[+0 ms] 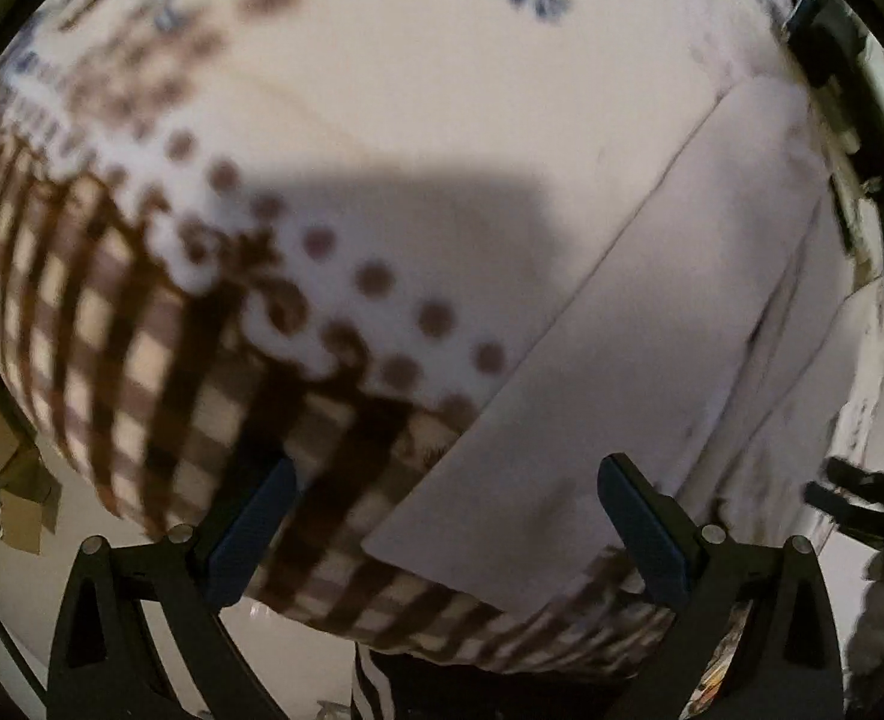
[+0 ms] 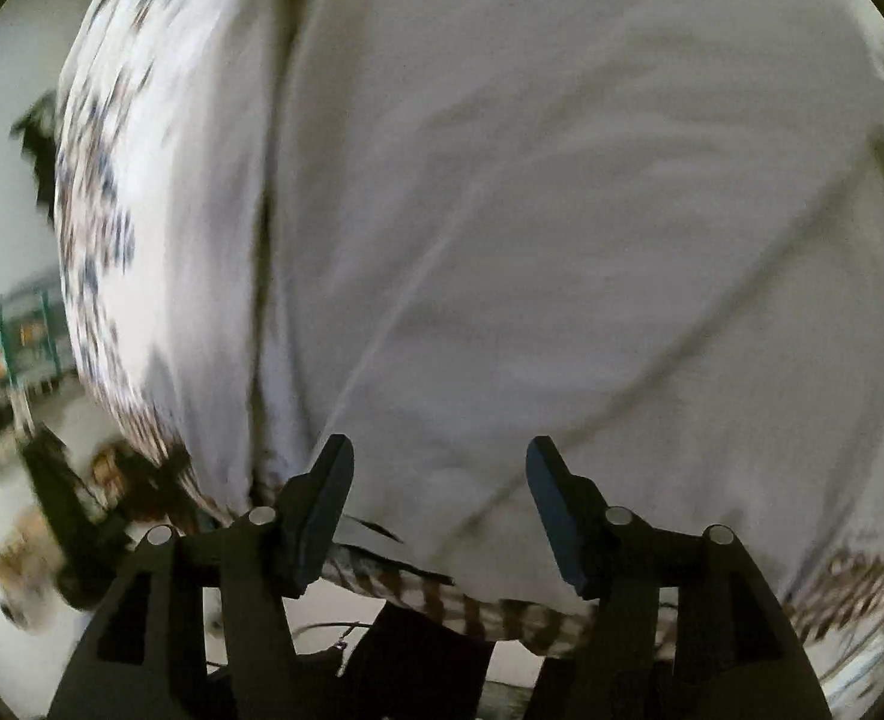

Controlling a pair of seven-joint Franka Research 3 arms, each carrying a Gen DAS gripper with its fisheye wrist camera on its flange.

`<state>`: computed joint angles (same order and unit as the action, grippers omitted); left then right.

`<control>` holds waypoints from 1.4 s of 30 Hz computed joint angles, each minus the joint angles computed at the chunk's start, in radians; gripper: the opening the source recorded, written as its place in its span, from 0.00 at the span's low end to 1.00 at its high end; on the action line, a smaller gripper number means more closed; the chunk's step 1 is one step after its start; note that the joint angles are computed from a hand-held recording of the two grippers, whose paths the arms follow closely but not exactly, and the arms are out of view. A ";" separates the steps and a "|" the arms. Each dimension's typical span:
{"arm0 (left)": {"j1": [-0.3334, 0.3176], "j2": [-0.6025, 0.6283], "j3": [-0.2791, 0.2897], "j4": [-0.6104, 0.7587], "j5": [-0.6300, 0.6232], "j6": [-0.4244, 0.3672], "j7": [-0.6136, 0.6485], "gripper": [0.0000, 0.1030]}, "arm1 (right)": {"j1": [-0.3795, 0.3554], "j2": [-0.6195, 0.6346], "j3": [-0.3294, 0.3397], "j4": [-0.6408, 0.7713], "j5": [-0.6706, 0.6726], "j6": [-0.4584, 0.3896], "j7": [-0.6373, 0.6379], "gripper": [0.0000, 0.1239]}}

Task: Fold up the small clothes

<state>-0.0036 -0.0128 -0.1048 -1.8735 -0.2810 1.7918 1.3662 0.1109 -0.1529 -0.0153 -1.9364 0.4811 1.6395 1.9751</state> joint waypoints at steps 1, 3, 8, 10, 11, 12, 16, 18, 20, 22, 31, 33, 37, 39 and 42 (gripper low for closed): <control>-0.006 -0.009 -0.007 -0.013 0.024 0.023 0.000 0.82 | -0.015 -0.028 -0.013 -0.025 -0.004 -0.004 0.023 0.50; -0.023 -0.032 -0.022 -0.028 0.101 0.063 -0.021 0.38 | -0.041 -0.052 -0.035 -0.038 -0.017 -0.023 0.030 0.50; -0.065 -0.098 -0.045 -0.003 0.227 0.111 -0.079 0.03 | -0.081 -0.079 -0.054 -0.078 -0.051 -0.036 -0.011 0.50; -0.098 -0.109 -0.064 0.042 0.266 0.122 -0.058 0.03 | -0.084 -0.095 -0.047 -0.103 -0.058 -0.019 -0.016 0.50; -0.116 -0.108 -0.074 0.070 0.270 0.121 -0.047 0.03 | -0.090 -0.109 -0.050 -0.115 -0.059 -0.015 -0.019 0.50; -0.138 -0.103 -0.085 0.102 0.265 0.122 -0.026 0.02 | -0.097 -0.128 -0.053 -0.131 -0.058 -0.008 -0.018 0.50; -0.243 -0.028 -0.150 0.253 0.216 0.122 0.042 0.02 | -0.148 -0.229 -0.086 -0.201 -0.077 -0.025 -0.016 0.50; -0.301 0.029 -0.189 0.327 0.192 0.116 0.068 0.02 | -0.185 -0.280 -0.106 -0.232 -0.102 -0.041 -0.020 0.50; -0.341 0.062 -0.210 0.358 0.160 0.111 0.091 0.02 | -0.223 -0.329 -0.119 -0.266 -0.126 -0.053 -0.017 0.50; -0.379 0.111 -0.230 0.387 0.147 0.112 0.112 0.02 | -0.264 -0.375 -0.134 -0.299 -0.158 -0.072 -0.013 0.50; -0.457 0.225 -0.242 0.453 0.187 -0.008 0.068 0.22 | -0.412 -0.488 -0.207 -0.384 -0.208 -0.150 -0.063 0.50; -0.440 0.216 -0.228 0.437 0.187 -0.036 0.060 0.69 | -0.426 -0.496 -0.208 -0.388 -0.196 -0.157 -0.084 0.50; -0.364 0.142 -0.174 0.363 0.185 -0.052 0.009 0.84 | -0.425 -0.521 -0.198 -0.421 -0.128 -0.148 -0.110 0.50; -0.316 0.102 -0.142 0.321 0.199 -0.074 -0.020 0.84 | -0.419 -0.521 -0.198 -0.437 -0.095 -0.141 -0.120 0.50; -0.245 0.042 -0.099 0.234 0.207 -0.102 -0.044 0.84 | -0.404 -0.506 -0.196 -0.475 -0.025 -0.121 -0.125 0.50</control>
<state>-0.2484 0.0292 -0.2042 -1.6399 -0.0744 1.6903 1.3225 -0.2928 -0.6589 -0.2113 -2.4115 0.4559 1.5182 1.8498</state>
